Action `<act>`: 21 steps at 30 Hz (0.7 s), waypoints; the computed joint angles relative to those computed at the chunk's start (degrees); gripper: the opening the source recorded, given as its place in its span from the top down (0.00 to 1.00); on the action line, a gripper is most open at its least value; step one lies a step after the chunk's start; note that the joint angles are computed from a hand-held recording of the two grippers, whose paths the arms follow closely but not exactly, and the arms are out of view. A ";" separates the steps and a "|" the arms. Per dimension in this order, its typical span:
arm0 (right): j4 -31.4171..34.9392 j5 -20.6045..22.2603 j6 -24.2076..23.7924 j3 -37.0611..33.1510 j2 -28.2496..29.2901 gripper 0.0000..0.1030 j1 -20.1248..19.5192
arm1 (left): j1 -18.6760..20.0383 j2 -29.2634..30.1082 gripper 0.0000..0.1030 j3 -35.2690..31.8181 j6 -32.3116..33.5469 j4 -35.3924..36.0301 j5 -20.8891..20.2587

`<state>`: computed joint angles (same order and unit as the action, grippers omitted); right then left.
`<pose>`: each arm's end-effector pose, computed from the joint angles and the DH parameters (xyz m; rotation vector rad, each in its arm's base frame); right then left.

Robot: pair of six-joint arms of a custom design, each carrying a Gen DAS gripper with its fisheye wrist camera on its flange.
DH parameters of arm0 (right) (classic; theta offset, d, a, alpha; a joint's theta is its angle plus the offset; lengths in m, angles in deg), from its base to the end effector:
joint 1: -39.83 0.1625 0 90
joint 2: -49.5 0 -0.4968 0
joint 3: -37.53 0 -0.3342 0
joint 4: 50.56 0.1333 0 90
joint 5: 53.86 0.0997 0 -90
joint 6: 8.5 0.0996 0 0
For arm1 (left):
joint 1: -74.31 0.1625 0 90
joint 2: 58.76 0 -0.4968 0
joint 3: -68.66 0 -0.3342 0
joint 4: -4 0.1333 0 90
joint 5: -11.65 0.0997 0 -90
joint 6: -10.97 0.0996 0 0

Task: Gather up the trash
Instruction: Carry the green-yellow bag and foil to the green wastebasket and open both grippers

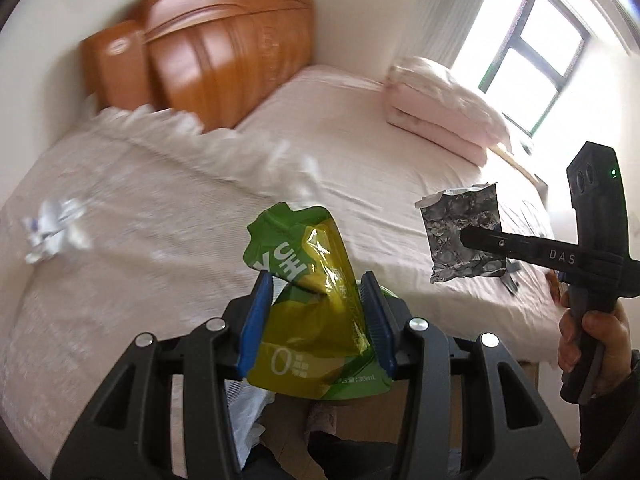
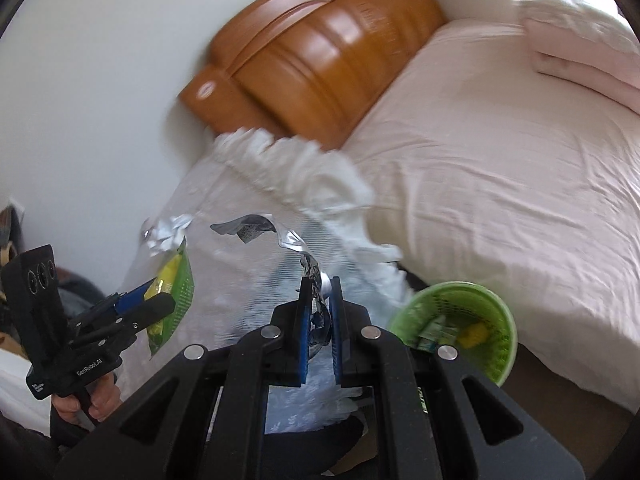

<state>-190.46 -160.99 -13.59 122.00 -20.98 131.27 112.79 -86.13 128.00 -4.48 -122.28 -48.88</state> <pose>0.1197 -0.6241 0.5313 0.0222 -2.7037 0.8617 -0.5368 -0.6596 0.1350 0.8145 2.5883 -0.4789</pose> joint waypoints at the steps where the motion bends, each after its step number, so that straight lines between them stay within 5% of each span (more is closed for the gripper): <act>1: -0.36 -0.47 0.08 0.49 -0.75 0.91 -0.38 | -0.25 1.17 0.56 -1.60 0.49 1.11 -0.29; 10: 0.86 -4.61 1.33 2.60 -5.55 0.91 -4.18 | -0.07 15.64 0.56 -18.18 4.69 12.43 -6.06; 16: 3.75 -4.86 1.24 3.06 -7.02 0.91 -6.53 | 1.13 23.36 0.55 -26.43 1.77 21.37 -8.41; 21: 5.12 -3.80 0.65 3.25 -7.22 0.91 -8.14 | 1.44 25.90 0.44 -29.91 0.62 24.30 -8.70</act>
